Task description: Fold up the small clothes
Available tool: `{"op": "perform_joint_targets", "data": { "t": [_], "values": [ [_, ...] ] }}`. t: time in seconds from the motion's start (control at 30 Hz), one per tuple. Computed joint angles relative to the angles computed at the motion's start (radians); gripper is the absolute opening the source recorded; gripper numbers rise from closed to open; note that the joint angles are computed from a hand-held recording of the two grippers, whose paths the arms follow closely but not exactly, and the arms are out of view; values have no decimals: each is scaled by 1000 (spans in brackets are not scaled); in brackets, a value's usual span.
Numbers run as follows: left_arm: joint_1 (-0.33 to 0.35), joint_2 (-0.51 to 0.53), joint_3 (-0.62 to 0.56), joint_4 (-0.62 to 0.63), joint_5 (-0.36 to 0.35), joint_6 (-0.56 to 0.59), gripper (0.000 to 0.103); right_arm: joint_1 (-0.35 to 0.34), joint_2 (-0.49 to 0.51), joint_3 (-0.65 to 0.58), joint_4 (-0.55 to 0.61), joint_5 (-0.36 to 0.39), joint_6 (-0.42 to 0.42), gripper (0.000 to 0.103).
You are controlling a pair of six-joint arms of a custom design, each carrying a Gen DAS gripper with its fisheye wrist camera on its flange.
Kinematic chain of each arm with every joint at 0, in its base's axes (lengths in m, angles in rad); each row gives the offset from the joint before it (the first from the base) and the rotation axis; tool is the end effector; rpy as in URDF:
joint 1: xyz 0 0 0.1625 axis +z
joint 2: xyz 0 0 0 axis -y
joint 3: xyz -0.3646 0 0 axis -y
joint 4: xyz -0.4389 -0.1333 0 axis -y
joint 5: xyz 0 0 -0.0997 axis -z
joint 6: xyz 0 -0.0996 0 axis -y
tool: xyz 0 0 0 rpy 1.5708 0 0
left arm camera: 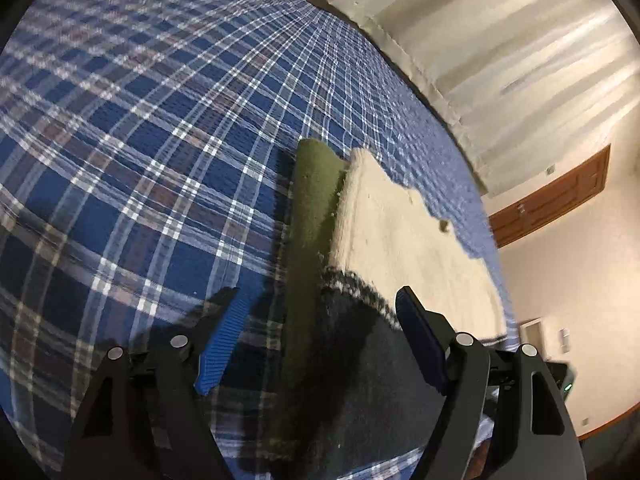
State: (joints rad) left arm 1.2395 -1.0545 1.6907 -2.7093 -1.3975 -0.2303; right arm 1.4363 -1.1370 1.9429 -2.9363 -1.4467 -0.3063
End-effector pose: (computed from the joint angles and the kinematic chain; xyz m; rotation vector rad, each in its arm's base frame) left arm -0.0749 -0.6803 0.1808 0.0849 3.0084 -0.8142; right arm 0.0646 -0.6083 0.1459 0.3117 -2.9939 0.8847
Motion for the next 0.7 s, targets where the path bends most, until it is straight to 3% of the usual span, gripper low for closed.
{"op": "perform_joint_targets", "data": {
  "t": [0.17, 0.33, 0.57, 0.7],
  "values": [
    [32, 11, -20, 0, -90, -35, 65, -9, -5, 28, -47, 25, -42, 71],
    [20, 44, -55, 32, -91, -28, 58, 8, 7, 53, -119, -12, -101, 76],
    [1, 79, -75, 15, -50, -17, 57, 3, 4, 64, -132, 4, -106, 77],
    [-30, 84, -67, 10, 38, -28, 28, 5, 5, 70, -143, 6, -111, 78]
  ]
}}
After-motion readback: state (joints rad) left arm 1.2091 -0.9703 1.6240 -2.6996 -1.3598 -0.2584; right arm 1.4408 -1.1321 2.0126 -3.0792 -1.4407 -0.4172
